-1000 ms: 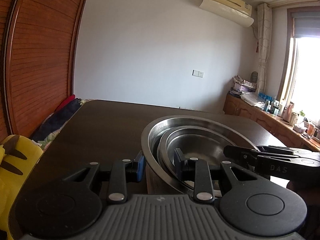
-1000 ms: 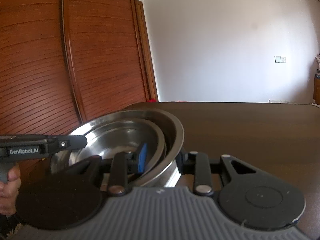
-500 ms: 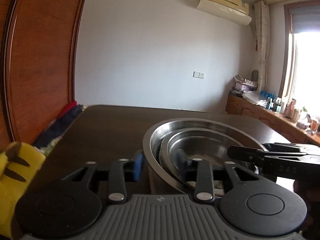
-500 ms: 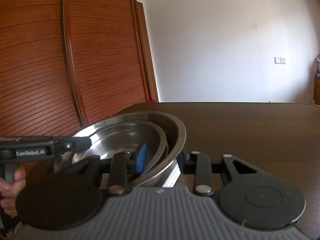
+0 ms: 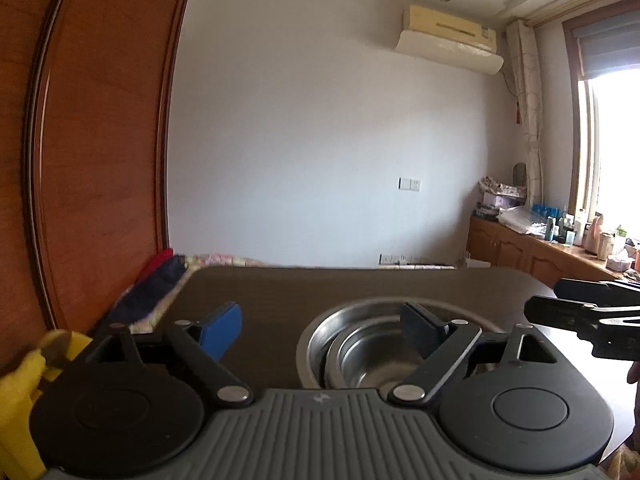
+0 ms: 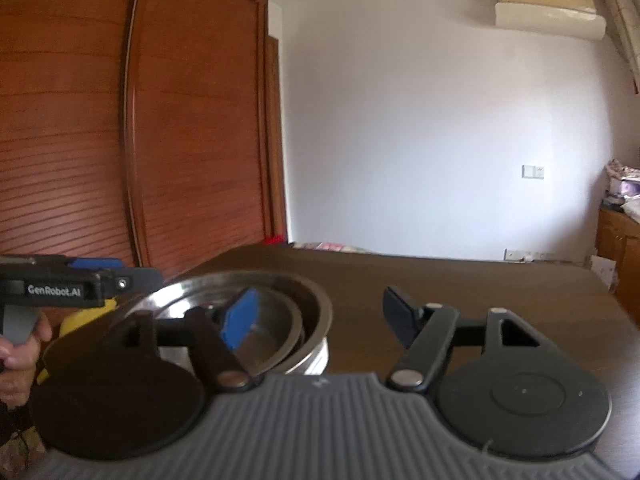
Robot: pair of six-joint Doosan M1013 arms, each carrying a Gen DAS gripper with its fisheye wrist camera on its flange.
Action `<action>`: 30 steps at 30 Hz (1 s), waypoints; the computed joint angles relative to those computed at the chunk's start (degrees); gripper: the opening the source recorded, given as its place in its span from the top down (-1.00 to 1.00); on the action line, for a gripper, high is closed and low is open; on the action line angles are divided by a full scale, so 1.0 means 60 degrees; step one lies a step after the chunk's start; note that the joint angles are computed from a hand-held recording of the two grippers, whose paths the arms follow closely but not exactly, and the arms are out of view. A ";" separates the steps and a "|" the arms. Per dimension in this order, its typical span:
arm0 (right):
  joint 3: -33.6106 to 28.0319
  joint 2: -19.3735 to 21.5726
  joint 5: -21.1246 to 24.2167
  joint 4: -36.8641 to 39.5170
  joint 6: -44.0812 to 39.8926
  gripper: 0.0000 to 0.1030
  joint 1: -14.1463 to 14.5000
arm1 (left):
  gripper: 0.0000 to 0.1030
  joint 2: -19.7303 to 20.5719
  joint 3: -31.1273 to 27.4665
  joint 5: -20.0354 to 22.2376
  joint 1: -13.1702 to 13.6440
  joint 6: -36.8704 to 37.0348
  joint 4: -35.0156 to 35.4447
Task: Organize plates and bowls
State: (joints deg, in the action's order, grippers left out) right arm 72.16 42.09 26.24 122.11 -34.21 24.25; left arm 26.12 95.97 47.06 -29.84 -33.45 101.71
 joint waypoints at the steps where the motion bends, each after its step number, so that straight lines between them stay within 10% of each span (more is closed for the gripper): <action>1: 0.0104 -0.0083 0.0027 0.0152 -0.0134 -0.44 -0.0021 | -0.99 -0.0037 0.0005 0.0011 -0.0041 -0.0024 0.0069; 12: 0.1105 -0.0670 0.0501 0.2296 -0.2132 -1.00 -0.0148 | -1.00 -0.0238 0.0018 0.0894 -0.0606 0.0199 0.0065; 30: 0.2335 -0.1364 0.0319 0.4849 -0.4564 -1.00 -0.0183 | -1.00 -0.0205 0.0065 0.1405 -0.1337 0.0967 -0.0904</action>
